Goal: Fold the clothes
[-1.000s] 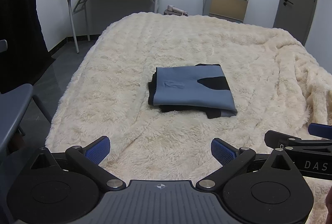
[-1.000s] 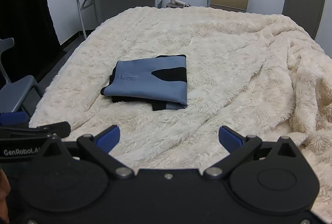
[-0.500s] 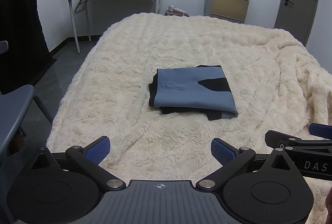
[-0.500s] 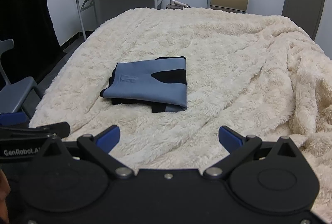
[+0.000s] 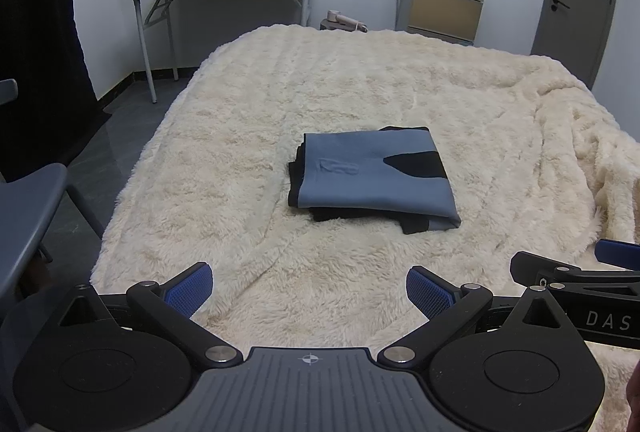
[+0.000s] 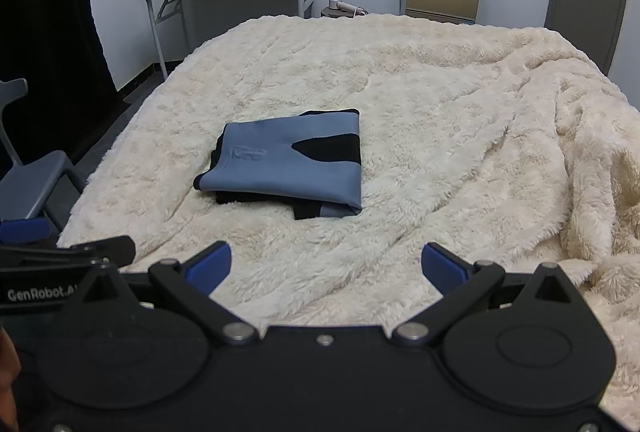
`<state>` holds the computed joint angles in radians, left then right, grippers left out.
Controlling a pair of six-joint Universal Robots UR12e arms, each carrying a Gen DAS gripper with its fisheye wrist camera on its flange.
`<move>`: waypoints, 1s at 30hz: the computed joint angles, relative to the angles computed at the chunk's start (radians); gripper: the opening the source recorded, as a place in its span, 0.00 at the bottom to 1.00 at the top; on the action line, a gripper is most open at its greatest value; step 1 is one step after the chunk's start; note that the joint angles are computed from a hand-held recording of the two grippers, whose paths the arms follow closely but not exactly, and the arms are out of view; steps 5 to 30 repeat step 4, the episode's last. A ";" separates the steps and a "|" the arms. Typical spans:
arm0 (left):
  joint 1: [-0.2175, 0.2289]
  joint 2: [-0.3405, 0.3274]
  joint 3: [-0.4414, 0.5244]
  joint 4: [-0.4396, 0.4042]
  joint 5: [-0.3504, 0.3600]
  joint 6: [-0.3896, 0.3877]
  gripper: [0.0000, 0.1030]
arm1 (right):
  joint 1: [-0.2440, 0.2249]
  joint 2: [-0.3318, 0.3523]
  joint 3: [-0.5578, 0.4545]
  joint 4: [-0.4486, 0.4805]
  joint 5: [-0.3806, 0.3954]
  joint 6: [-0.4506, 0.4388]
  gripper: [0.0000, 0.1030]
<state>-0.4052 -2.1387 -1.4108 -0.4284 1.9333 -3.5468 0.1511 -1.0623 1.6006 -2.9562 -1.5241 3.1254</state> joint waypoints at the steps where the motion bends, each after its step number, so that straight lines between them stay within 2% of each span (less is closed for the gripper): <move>1: 0.000 0.000 0.001 0.000 0.001 0.000 0.99 | 0.001 0.000 0.000 -0.001 -0.001 0.001 1.00; 30: 0.000 -0.002 0.003 0.000 0.002 0.000 0.99 | 0.001 0.001 0.000 -0.002 -0.003 0.004 1.00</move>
